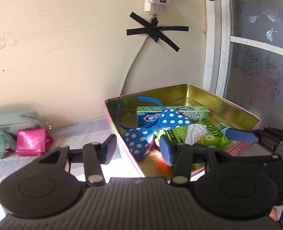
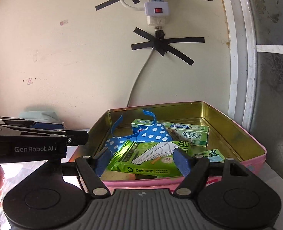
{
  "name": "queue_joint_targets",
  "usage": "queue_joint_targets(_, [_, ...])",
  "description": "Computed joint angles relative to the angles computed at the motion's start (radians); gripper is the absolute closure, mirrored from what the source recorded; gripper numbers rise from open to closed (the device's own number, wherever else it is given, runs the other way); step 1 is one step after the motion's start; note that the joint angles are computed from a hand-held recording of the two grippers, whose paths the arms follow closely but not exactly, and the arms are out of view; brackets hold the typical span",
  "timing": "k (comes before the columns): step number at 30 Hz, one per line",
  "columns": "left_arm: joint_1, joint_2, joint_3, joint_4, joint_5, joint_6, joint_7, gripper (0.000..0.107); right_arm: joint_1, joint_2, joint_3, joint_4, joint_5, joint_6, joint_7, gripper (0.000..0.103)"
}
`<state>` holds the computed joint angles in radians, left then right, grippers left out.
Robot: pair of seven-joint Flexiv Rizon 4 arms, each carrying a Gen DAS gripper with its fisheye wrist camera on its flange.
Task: Organize objects
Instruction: 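Carry the wipes pack into the tin and release, then withdraw the right gripper from the tin toward the teal plush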
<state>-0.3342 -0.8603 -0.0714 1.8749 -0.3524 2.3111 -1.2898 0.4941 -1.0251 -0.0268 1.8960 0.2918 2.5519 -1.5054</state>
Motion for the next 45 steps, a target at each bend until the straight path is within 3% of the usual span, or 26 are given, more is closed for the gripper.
queue_joint_targets(6, [0.033, 0.045, 0.023, 0.128, -0.011, 0.094, -0.043, 0.053, 0.06, 0.03, 0.0, 0.006, 0.038, -0.042, -0.027, 0.037])
queue_joint_targets(17, [0.176, 0.054, 0.053, 0.276, 0.007, 0.192, -0.153, 0.053, 0.252, 0.06, -0.07, -0.059, 0.177, -0.177, -0.169, 0.037])
queue_joint_targets(26, [0.269, 0.002, 0.103, 0.302, -0.02, 0.239, -0.179, 0.053, 0.427, 0.032, -0.204, -0.177, 0.281, -0.363, -0.254, 0.037])
queue_joint_targets(32, [0.356, -0.036, 0.096, 0.298, -0.018, 0.238, -0.228, 0.052, 0.533, -0.025, -0.328, -0.258, 0.282, -0.499, -0.211, 0.037])
queue_joint_targets(35, [0.455, -0.018, 0.053, 0.303, 0.083, 0.179, -0.315, 0.052, 0.545, -0.047, -0.349, -0.292, 0.245, -0.556, -0.166, 0.037])
queue_joint_targets(39, [0.504, -0.012, 0.042, 0.298, 0.151, 0.139, -0.381, 0.052, 0.526, -0.07, -0.333, -0.338, 0.172, -0.603, -0.107, 0.037])
queue_joint_targets(45, [0.496, -0.016, 0.062, 0.285, 0.187, 0.128, -0.406, 0.047, 0.456, -0.111, -0.274, -0.418, 0.048, -0.634, -0.021, 0.037])
